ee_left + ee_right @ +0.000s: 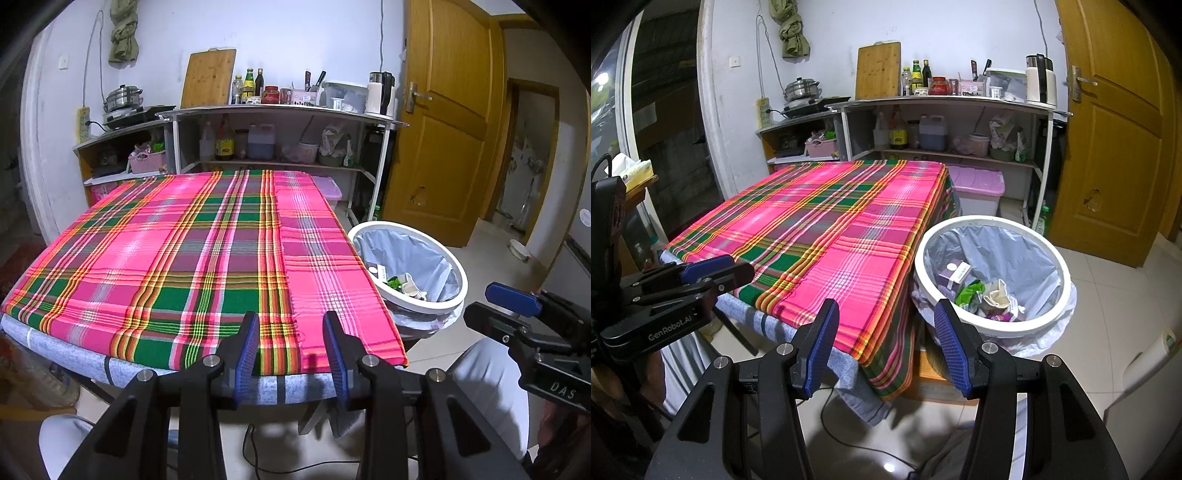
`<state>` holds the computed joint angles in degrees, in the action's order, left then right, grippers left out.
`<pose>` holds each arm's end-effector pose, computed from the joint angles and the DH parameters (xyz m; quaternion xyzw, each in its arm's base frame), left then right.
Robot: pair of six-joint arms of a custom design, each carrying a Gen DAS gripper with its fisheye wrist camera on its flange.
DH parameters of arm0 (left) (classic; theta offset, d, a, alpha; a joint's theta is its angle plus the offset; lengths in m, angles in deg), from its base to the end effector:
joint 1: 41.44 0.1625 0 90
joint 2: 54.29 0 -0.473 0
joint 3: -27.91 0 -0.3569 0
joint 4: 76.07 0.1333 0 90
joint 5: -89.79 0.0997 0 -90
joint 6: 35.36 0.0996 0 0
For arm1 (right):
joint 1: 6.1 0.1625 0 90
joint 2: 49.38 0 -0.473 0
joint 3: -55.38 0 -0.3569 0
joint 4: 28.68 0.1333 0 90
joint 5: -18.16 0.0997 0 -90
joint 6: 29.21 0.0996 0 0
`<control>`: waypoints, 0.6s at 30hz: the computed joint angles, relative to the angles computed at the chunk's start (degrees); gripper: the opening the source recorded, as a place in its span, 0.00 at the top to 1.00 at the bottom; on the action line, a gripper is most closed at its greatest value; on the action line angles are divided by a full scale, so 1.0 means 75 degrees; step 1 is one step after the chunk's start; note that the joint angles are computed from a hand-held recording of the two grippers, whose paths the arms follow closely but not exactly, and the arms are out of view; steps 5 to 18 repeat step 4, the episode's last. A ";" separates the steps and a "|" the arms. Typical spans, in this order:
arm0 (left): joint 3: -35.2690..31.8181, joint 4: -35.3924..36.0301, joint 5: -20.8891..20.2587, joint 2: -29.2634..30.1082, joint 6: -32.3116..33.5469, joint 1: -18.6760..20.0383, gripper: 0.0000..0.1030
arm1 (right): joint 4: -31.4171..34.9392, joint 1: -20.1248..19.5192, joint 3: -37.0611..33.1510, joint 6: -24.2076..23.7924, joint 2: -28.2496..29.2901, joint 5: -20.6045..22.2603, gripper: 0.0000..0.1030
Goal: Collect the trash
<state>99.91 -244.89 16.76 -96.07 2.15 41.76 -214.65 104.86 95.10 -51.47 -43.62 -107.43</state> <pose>0.0667 -0.8121 0.3098 0.2837 0.8578 -0.3569 0.2375 0.3733 -0.7638 -0.1141 0.1960 -0.8487 0.4029 0.2810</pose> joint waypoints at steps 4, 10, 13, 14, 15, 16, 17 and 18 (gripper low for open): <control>-0.0019 -0.0060 0.0038 0.0018 -0.0020 -0.0026 0.66 | 0.0013 0.0002 -0.0019 -0.0006 0.0007 -0.0005 0.47; -0.0019 -0.0060 0.0038 0.0018 -0.0020 -0.0026 0.66 | 0.0013 0.0002 -0.0019 -0.0006 0.0007 -0.0005 0.47; -0.0019 -0.0060 0.0038 0.0018 -0.0020 -0.0026 0.66 | 0.0013 0.0002 -0.0019 -0.0006 0.0007 -0.0005 0.47; -0.0019 -0.0060 0.0038 0.0018 -0.0020 -0.0026 0.66 | 0.0013 0.0002 -0.0019 -0.0006 0.0007 -0.0005 0.47; -0.0019 -0.0060 0.0038 0.0018 -0.0020 -0.0026 0.66 | 0.0013 0.0002 -0.0019 -0.0006 0.0007 -0.0005 0.47; -0.0019 -0.0060 0.0038 0.0018 -0.0020 -0.0026 0.66 | 0.0013 0.0002 -0.0019 -0.0006 0.0007 -0.0005 0.47; -0.0019 -0.0060 0.0038 0.0018 -0.0020 -0.0026 0.66 | 0.0013 0.0002 -0.0019 -0.0006 0.0007 -0.0005 0.47; -0.0019 -0.0060 0.0038 0.0018 -0.0020 -0.0026 0.66 | 0.0013 0.0002 -0.0019 -0.0006 0.0007 -0.0005 0.47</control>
